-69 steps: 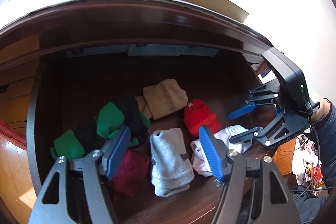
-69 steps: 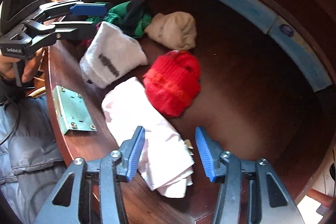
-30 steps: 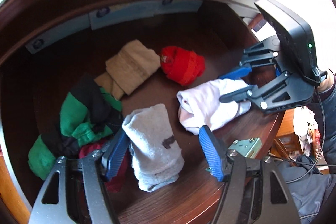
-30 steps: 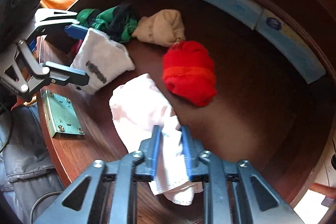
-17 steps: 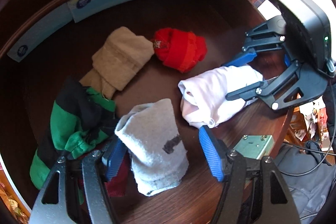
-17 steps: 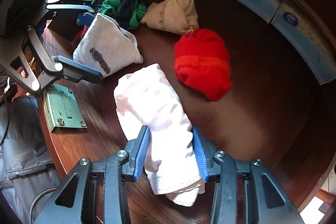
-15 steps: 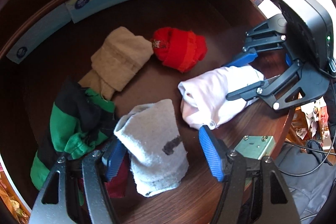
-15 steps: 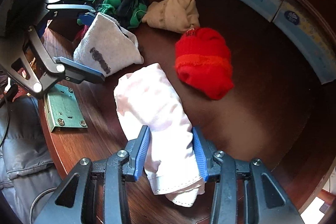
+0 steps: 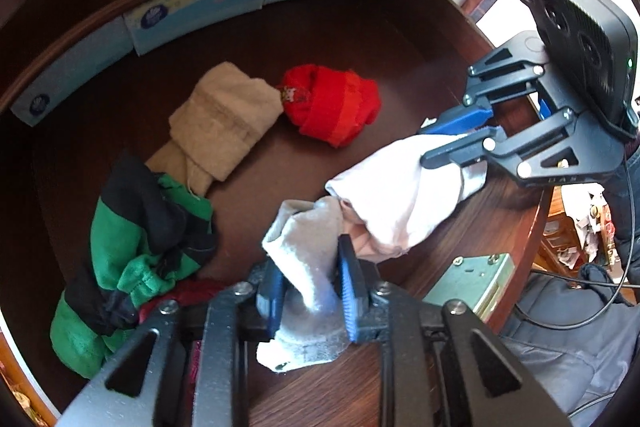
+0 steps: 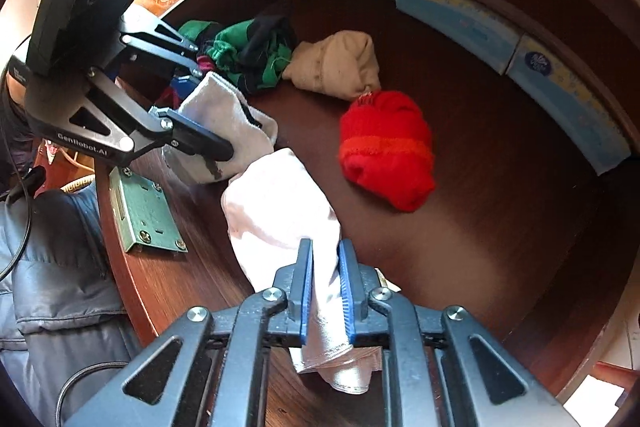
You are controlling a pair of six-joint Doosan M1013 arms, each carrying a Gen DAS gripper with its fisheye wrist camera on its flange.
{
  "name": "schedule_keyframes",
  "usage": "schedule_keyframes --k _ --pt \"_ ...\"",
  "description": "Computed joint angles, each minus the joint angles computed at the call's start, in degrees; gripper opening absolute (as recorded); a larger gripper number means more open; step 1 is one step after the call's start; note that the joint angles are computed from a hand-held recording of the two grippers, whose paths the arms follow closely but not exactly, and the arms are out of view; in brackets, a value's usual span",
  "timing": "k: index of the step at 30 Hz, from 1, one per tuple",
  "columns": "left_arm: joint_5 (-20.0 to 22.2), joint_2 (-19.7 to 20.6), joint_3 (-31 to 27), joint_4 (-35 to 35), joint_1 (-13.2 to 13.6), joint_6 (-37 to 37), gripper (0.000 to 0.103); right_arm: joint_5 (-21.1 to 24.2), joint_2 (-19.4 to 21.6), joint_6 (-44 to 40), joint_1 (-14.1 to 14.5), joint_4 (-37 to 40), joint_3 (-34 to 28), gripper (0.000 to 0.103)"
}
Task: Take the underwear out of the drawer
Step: 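Grasp the pink underwear with the right tool while the left approaches the grey sock, then grasp the grey sock with the left tool while the right lifts the pink underwear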
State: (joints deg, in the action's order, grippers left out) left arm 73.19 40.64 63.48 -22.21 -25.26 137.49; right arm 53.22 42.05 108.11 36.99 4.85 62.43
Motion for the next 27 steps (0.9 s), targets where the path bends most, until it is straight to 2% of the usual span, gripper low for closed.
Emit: schedule_keyframes --k 7,10,18,27 --pt "-4.73 -2.27 3.52 -5.55 1.31 1.94 0.017 -4.48 -2.73 4.22 0.52 -4.89 3.39 0.011" --pt "-7.53 -3.34 5.26 -7.51 1.80 2.77 0.016 -5.60 -3.48 5.99 0.84 -6.77 4.23 0.010" --pt "-11.44 -5.29 8.41 -13.12 3.16 4.86 0.016 -7.84 -4.93 11.07 1.98 -14.59 5.80 0.010" --pt "-12.26 -6.78 10.04 -19.34 5.29 6.94 0.016 -10.67 -7.21 19.02 3.03 -22.35 9.08 0.010"
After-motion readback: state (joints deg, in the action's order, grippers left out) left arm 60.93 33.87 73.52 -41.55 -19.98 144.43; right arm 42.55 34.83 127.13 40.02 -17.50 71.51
